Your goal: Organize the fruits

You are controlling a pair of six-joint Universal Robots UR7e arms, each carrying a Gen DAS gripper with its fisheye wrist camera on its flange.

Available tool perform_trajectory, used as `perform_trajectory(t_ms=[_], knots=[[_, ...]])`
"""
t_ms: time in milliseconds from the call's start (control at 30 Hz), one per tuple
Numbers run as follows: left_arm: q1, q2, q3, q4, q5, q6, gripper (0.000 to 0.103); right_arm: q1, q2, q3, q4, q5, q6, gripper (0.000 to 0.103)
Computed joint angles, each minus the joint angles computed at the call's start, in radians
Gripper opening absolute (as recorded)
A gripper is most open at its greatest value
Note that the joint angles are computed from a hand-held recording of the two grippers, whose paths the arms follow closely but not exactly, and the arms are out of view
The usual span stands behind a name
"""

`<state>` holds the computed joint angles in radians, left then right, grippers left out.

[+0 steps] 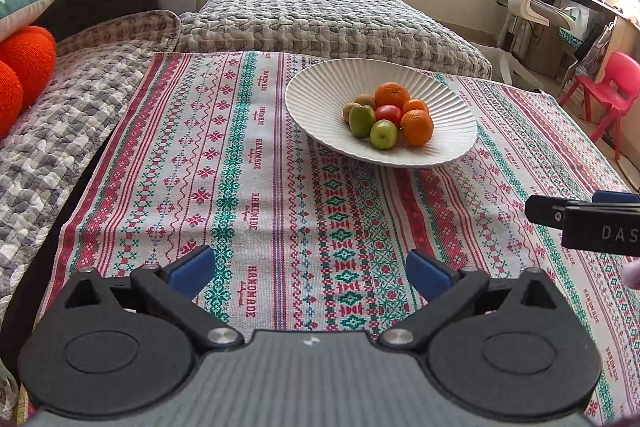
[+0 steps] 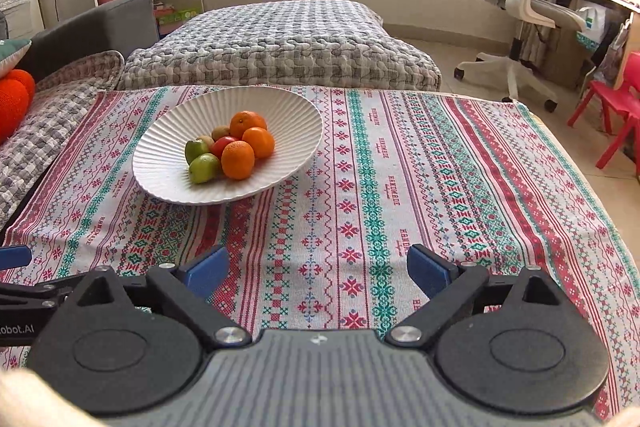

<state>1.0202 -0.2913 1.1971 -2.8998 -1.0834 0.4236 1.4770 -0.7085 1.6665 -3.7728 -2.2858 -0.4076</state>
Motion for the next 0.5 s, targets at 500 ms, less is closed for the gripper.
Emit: perform_trajectory(t_ms=[500], knots=[[-0.005,-0.010,-0.019,0.077,0.058,-0.103,0.095,0.014,0.034,-0.010,0.040,-0.072,-0.033,0.103]])
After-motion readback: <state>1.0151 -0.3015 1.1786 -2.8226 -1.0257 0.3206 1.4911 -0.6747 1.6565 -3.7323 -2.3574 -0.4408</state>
